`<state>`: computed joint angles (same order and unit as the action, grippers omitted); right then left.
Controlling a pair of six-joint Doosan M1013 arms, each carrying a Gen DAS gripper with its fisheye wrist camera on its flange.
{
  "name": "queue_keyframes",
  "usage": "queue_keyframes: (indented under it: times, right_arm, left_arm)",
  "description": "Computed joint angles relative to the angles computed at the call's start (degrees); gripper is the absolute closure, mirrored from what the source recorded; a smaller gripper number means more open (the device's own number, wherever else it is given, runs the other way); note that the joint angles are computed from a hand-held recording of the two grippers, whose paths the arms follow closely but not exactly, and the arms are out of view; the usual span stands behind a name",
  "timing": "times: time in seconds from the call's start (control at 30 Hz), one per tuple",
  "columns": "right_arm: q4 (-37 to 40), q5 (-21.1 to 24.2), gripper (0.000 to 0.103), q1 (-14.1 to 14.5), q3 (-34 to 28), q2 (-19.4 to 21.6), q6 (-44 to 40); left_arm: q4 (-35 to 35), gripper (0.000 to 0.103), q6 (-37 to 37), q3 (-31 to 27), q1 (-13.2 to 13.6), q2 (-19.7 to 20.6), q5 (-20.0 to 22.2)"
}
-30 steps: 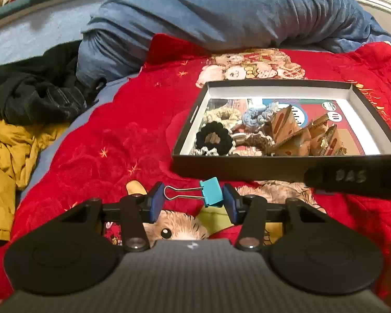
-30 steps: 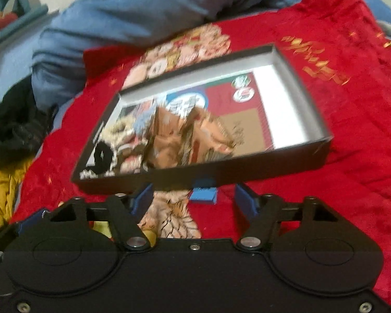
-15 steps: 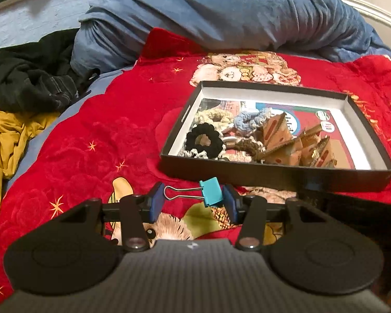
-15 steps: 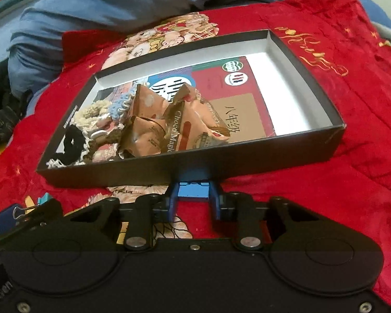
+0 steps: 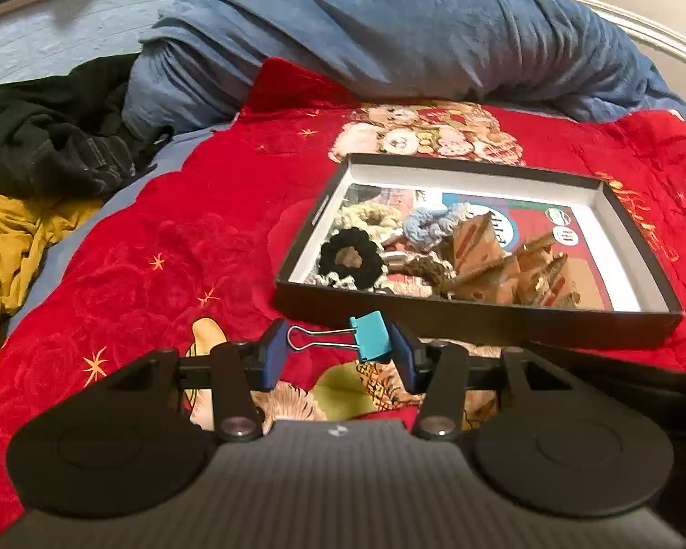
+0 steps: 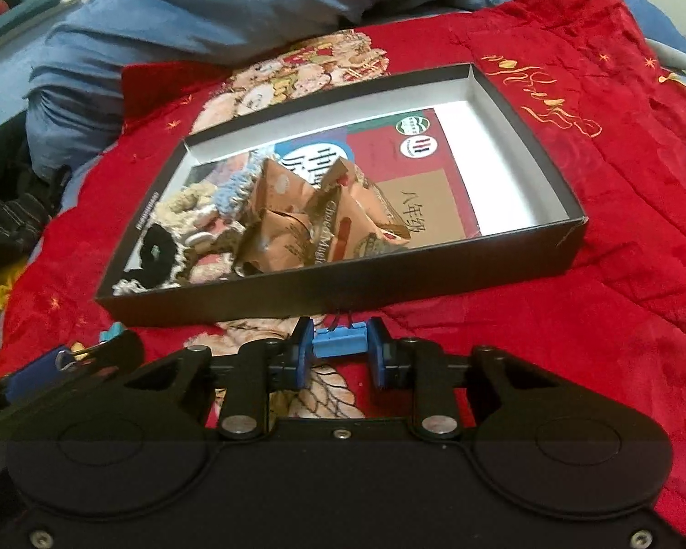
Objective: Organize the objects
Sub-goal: 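Carry both blue binder clips over the box and lower them inside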
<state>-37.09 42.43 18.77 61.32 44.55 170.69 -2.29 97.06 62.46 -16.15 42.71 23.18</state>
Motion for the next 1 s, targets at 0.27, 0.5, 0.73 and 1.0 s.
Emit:
queue_keyframes:
  times: [0.27, 0.5, 0.73, 1.0]
  right_arm:
    - [-8.7, -4.6, 0.078, 0.6, 4.0, -3.0, 8.9]
    - [-15.4, -7.2, 0.078, 1.1, 6.2, -4.7, 14.4]
    - [-22.9, -9.8, 0.078, 1.2, 7.7, -6.0, 19.1]
    - [-33.1, -17.1, 0.078, 0.0, 10.6, -7.9, 27.6]
  left_arm:
    - [-1.7, 0.05, 0.7, 0.9, 0.3, -0.7, -1.6]
    - [-9.7, 0.05, 7.6, 2.3, 0.6, -1.5, -5.5]
    - [-20.8, 0.05, 16.6, 3.5, 1.1, -2.1, -8.9]
    - [-28.1, 0.05, 24.5, 3.4, 1.3, -2.0, -10.3]
